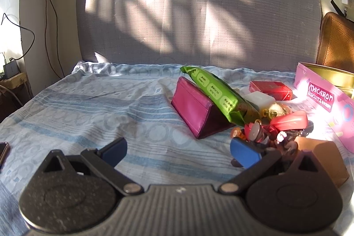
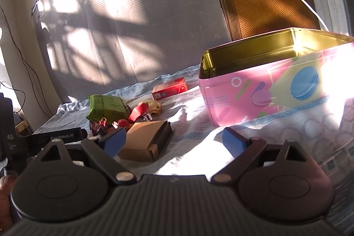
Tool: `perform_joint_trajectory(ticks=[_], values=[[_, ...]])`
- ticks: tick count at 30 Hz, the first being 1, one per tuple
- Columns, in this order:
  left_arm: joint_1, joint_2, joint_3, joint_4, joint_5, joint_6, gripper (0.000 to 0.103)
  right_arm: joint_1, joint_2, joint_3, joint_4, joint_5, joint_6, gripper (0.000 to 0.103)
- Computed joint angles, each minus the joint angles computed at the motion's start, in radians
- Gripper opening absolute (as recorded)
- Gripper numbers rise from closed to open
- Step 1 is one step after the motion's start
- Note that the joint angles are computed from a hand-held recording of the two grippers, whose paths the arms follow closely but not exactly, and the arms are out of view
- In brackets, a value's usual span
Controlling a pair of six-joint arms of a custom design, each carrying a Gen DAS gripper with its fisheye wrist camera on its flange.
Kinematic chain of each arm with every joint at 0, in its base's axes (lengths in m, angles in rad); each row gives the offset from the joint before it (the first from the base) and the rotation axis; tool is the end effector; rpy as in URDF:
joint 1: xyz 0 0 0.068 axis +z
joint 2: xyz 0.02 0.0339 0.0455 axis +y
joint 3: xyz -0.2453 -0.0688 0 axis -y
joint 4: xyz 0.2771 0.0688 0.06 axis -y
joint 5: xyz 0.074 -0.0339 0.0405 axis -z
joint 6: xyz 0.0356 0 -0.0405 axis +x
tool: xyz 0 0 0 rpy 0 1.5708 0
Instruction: Organize rigid objects
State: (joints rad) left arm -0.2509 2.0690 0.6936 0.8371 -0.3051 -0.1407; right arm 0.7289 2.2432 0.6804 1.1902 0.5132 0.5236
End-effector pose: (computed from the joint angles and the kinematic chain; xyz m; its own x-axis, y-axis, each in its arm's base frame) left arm 0.3345 -0.0747 0.0135 -0.4899 -0.0125 -0.8717 -0.0825 0.9961 0.0321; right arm 0.2599 0.2086 -0.0094 -0.3547 0.2672 -0.8960 -0.0713 0.9478 0.3109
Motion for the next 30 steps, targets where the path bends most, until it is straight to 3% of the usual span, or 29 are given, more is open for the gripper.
perform_joint_trajectory(ticks=[17, 30], values=[[-0.011, 0.004, -0.004, 0.018, -0.021, 0.023, 0.103, -0.003, -0.007, 0.004, -0.023, -0.039, -0.036, 0.095], [-0.001, 0.001, -0.016, 0.030, 0.019, 0.023, 0.103, -0.005, -0.004, 0.024, -0.064, -0.042, -0.049, 0.095]])
